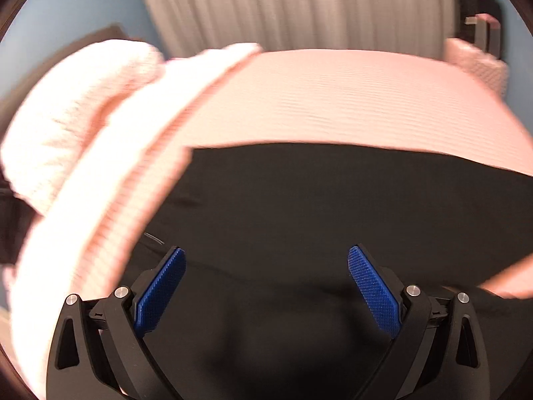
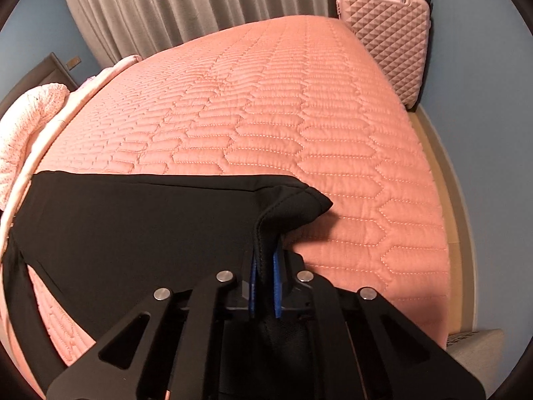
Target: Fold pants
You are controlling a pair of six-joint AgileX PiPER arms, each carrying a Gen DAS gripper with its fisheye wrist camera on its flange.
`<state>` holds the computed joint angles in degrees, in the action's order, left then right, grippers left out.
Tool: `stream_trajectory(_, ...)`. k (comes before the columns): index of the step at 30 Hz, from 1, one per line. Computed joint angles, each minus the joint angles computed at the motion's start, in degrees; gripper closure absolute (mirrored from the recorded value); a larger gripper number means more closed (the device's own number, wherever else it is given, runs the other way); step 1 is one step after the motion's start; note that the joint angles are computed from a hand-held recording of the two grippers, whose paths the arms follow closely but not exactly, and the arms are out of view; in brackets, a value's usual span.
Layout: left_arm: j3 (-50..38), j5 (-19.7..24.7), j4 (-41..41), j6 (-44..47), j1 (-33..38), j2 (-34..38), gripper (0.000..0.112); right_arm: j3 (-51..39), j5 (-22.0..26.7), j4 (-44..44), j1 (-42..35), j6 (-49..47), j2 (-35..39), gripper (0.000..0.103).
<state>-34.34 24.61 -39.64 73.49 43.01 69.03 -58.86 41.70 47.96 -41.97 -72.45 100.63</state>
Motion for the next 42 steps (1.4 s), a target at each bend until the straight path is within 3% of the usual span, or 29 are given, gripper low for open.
stream_trajectory(2,-7.44,-5.35,0.99,-2.79,-0.65,8.60,0.015,0.81,-1.91,-0.75,1.00,1.88,-0.80,0.097)
stream_trajectory(3,-12.38,-5.78,3.09,-6.20,-0.95,13.35,0.015,1.13,-2.72,-1.12,1.38,2.75,-1.00,0.097)
stream_trajectory(7,-34.64,0.67,17.28,-27.42,-0.82,31.81,0.016,1.63,-5.31,-3.72,2.91,7.72,-1.78,0.097)
stream_trajectory(10,-50.35,10.61,20.14,-31.27,-0.74,44.02,0.016,2.05,-6.44,-4.20,3.46,9.89,-2.01,0.097)
stream_trajectory(11,-54.66,12.07,24.18,-33.53,-1.51,47.98,0.017,2.17,-6.76,-4.35,3.63,10.38,-2.04,0.097)
stream_trajectory(13,-57.68,9.35,28.31,-34.13,-2.14,51.68,0.017,2.19,-7.08,-4.83,3.91,11.57,-2.13,0.097)
stream_trajectory(16,-64.06,13.23,28.58,-32.72,-1.99,57.37,0.014,2.40,-7.84,-5.40,4.39,12.92,-2.22,0.097)
stream_trajectory(19,-70.85,19.44,22.27,-29.91,0.12,62.28,0.014,2.67,-8.37,-5.55,4.70,14.26,-2.35,0.097)
stream_trajectory(20,-75.08,23.49,20.59,-31.06,0.95,64.65,0.014,2.54,-8.29,-5.51,4.71,14.64,-2.29,0.097)
stream_trajectory(22,-77.31,26.07,18.60,-31.13,1.64,66.05,0.016,2.92,-8.69,-5.14,4.69,14.85,-2.47,0.097)
stream_trajectory(24,-76.26,25.86,17.52,-28.35,1.50,65.42,0.026,3.22,-9.18,-5.07,4.89,15.29,-2.64,0.097)
stream_trajectory(25,-77.16,27.40,16.19,-26.61,1.85,65.76,0.040,3.20,-9.29,-5.36,5.01,15.75,-2.70,0.097)
stream_trajectory(26,-77.66,30.20,14.01,-24.51,2.28,65.62,0.070,3.15,-9.44,-5.77,5.21,16.24,-2.72,0.097)
stream_trajectory(27,-78.98,33.82,12.02,-23.27,2.70,66.13,0.086,3.13,-9.63,-6.27,5.39,16.79,-2.79,0.097)
stream_trajectory(28,-80.04,35.14,12.33,-24.07,2.35,66.36,0.087,3.13,-9.82,-6.78,5.58,17.28,-2.87,0.097)
stream_trajectory(31,-77.24,33.05,14.83,-24.64,0.72,64.46,0.087,3.31,-10.25,-6.78,5.69,17.32,-3.03,0.097)
stream_trajectory(33,-79.55,34.91,14.38,-26.19,0.95,65.63,0.086,3.45,-10.04,-6.04,5.37,16.61,-3.07,0.097)
stream_trajectory(34,-81.14,35.46,14.19,-26.93,1.06,66.61,0.075,3.34,-9.81,-5.76,5.23,16.38,-2.97,0.097)
stream_trajectory(35,-80.62,34.21,14.71,-27.62,1.05,66.52,0.054,3.19,-9.48,-5.45,5.00,16.07,-2.85,0.097)
stream_trajectory(36,-82.40,34.80,15.01,-28.12,1.36,67.63,0.044,3.03,-9.24,-5.29,4.88,15.68,-2.72,0.097)
stream_trajectory(37,-83.98,37.32,13.12,-26.57,1.76,69.00,0.029,2.91,-9.05,-5.19,4.86,15.55,-2.63,0.096)
stream_trajectory(39,-81.32,35.49,13.87,-25.43,0.62,67.73,0.026,2.44,-8.17,-4.58,4.39,15.01,-2.26,0.096)
stream_trajectory(42,-74.68,30.20,14.18,-22.81,-2.15,64.91,0.033,2.88,-8.46,-3.65,4.27,13.66,-2.47,0.096)
